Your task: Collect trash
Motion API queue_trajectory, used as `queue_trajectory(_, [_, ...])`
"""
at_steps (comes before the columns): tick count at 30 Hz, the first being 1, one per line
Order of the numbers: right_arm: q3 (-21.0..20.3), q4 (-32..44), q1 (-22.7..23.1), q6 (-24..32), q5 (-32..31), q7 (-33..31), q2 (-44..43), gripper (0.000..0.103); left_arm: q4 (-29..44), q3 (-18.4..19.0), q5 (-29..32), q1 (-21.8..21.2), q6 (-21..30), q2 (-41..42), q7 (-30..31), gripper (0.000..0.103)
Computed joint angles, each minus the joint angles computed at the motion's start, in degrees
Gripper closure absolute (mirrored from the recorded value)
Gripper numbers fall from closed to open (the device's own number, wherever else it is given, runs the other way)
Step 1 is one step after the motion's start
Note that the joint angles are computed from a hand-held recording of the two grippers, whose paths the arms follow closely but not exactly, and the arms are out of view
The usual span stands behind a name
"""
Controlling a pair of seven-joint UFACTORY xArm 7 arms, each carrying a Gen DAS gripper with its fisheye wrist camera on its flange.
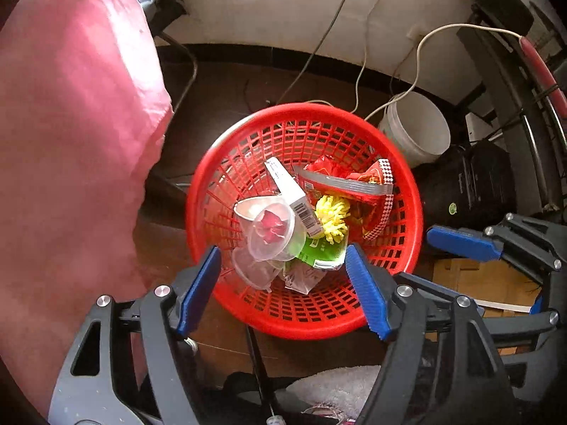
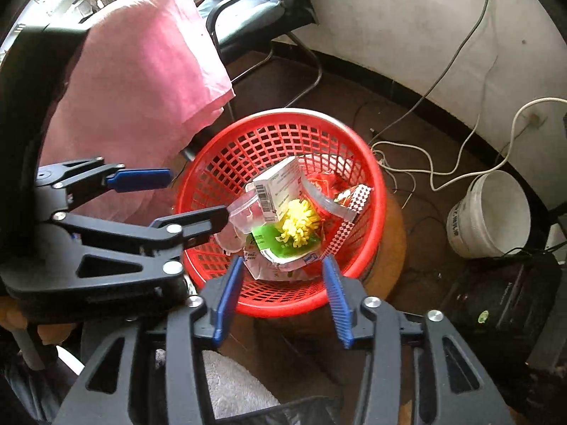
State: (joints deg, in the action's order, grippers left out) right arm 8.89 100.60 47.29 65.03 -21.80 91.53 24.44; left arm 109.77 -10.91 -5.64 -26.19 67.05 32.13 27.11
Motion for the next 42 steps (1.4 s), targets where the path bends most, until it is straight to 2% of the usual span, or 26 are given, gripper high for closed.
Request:
queue_trajectory(4, [-0.2, 3.7, 1.4, 4.7, -0.9, 0.1, 1.0, 0.042, -2.0, -0.1, -1.0, 1.0, -0.8, -2.5, 0.2, 0.028])
queue_trajectory(13, [-1.5, 15.6, 5.5, 17.0, -1.9, 0.3, 5.3, 0.028, -9.6, -0.5, -3.2, 3.0, -6.3, -10.3, 1.4, 0.022])
queue_trajectory(16, [-2.6, 21.6, 7.7, 22.7, -2.1, 2.0, 8.0, 0.016, -12.8, -0.3, -3.6, 3.7, -8.6, -13.3, 1.4, 0.018])
queue_trajectory(25, [-4.9, 33.4, 10.9, 30.5, 0.1, 3.3, 14.6, 0.012, -20.9, 0.6, -4.6, 5.9, -11.6, -19.6, -1.3, 0.014])
queue_trajectory(28, [-6.0, 37.2, 12.0, 32.9, 0.8, 2.9, 16.8, 0.012, -22.7, 1.1, -2.6, 6.0, -13.9, -20.5, -2.4, 0.013])
queue_trajectory(35, [-7.2, 37.5, 13.0, 34.1, 1.4, 4.5, 17.1, 0.012, -24.4, 1.6, -2.4, 7.5, -15.7, -21.4, -4.1, 0.013])
queue_trajectory(42, [-7.5, 34.9, 13.9, 35.2, 0.0, 8.7, 15.3, 0.012, -25.1, 1.3, -2.9, 8.1, -14.8, -21.9, -3.7, 0.013])
